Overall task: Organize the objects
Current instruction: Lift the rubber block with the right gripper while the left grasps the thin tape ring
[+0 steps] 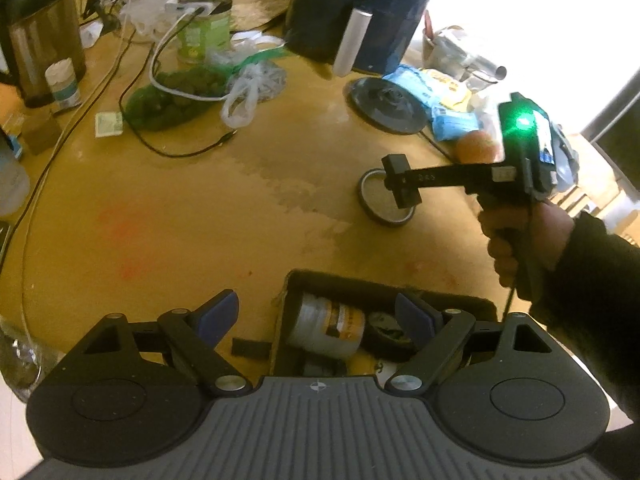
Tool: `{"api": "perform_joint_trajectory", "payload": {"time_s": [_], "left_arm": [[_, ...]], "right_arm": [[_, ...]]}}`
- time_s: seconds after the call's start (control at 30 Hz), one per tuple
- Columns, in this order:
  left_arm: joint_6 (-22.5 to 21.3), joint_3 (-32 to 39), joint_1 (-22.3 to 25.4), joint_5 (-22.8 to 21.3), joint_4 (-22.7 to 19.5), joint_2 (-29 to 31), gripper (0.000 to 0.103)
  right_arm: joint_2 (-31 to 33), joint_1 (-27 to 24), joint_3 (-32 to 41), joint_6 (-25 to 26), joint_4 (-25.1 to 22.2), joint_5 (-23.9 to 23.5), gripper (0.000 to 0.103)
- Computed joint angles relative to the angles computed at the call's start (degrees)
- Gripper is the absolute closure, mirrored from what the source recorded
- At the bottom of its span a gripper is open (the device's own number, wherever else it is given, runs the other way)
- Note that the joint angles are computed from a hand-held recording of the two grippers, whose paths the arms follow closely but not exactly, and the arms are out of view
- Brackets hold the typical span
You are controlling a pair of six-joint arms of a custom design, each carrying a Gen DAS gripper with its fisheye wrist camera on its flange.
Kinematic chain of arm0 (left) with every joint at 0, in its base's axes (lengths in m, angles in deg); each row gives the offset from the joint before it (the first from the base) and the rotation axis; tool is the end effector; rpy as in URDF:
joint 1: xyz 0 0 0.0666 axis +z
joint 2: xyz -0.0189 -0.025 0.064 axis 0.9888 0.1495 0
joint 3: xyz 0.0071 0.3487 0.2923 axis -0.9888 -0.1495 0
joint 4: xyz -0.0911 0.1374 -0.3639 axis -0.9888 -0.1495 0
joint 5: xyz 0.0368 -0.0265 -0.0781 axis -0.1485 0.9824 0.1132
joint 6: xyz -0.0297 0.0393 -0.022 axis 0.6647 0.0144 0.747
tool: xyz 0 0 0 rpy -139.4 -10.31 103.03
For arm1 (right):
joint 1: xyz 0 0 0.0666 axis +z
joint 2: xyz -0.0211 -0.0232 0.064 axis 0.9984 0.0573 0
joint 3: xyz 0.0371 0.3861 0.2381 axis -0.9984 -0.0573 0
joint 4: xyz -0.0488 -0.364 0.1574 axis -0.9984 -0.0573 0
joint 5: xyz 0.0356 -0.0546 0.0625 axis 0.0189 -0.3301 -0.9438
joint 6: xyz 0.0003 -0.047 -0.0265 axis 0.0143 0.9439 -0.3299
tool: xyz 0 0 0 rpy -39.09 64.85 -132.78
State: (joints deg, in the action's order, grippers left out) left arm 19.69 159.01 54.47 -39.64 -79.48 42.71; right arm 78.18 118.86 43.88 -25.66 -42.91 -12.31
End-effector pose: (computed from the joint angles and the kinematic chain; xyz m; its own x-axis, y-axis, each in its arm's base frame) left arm 0.3696 -0.1893 0.5110 -0.8950 -0.0279 -0.4452 0.0888 0.9669 -0.2392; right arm 0.5232 0.3345 0.3887 -0.7910 -0.3386 -0.5097 -0.4892 0.8502 0.1945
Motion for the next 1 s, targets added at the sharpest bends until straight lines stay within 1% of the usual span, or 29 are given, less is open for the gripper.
{"api": "perform_joint_trajectory", "payload": {"time_s": [0.37, 0.57, 0.8, 1.0], "left_arm": [[-6.55, 1.82, -0.09, 2.20, 3.44, 1.87, 0.017], [-11.11, 2.96, 0.07, 3.52, 4.64, 2.91, 0.017], [-15.28, 4.41, 0.48, 4.71, 5.28, 4.54, 0.016], [-19.79, 5.81, -0.05, 2.93, 6.50, 6.20, 0.016]], "right_arm": [[-7.64, -2.47, -5.72, -3.60, -0.69, -1.66, 0.069], [-11.59, -2.94, -8.85, -7.22, -0.48, -1.57, 0.069], [-14.91, -2.64, -12.06, -11.74, 0.28, -1.63, 0.069], [-16.75, -2.60, -14.13, -14.99, 0.93, -1.29, 0.069]]}}
